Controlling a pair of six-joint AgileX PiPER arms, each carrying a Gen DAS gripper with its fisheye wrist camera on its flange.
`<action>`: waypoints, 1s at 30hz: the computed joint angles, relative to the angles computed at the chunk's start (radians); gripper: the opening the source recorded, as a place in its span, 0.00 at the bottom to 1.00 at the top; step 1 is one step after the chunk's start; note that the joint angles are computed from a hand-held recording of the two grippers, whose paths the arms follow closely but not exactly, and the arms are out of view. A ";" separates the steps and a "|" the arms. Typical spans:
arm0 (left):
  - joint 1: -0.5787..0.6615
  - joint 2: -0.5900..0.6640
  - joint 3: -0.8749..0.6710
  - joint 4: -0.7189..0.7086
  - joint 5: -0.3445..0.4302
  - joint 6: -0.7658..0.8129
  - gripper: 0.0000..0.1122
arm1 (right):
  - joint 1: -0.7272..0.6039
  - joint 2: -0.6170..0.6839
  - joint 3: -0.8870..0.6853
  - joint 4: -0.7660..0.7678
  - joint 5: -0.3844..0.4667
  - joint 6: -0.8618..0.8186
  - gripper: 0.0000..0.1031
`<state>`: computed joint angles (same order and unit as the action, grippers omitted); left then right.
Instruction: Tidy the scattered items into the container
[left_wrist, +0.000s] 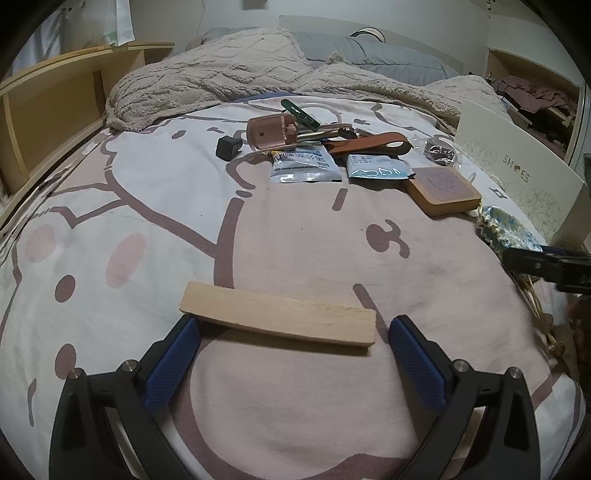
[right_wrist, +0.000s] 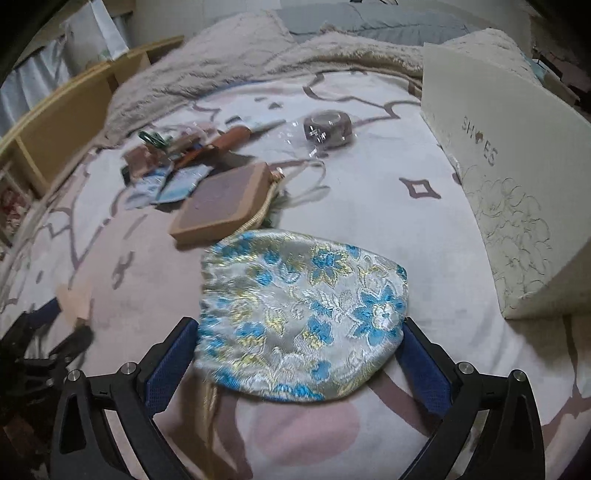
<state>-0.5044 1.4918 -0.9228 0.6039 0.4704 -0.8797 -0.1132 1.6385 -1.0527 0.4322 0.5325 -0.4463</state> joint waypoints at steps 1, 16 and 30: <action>0.001 0.000 0.001 -0.001 -0.002 0.000 0.91 | 0.002 0.000 0.003 0.000 -0.009 -0.001 1.00; 0.021 -0.031 0.044 0.031 -0.068 -0.055 0.82 | -0.063 -0.040 0.078 0.296 -0.047 -0.300 0.28; 0.050 -0.055 0.068 -0.023 -0.118 -0.010 0.59 | -0.094 -0.047 0.103 0.440 0.005 -0.476 0.20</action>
<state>-0.4544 1.4370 -0.8547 0.5808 0.3522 -0.8896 -0.2070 1.5913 -0.9495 0.8724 0.5373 -0.9224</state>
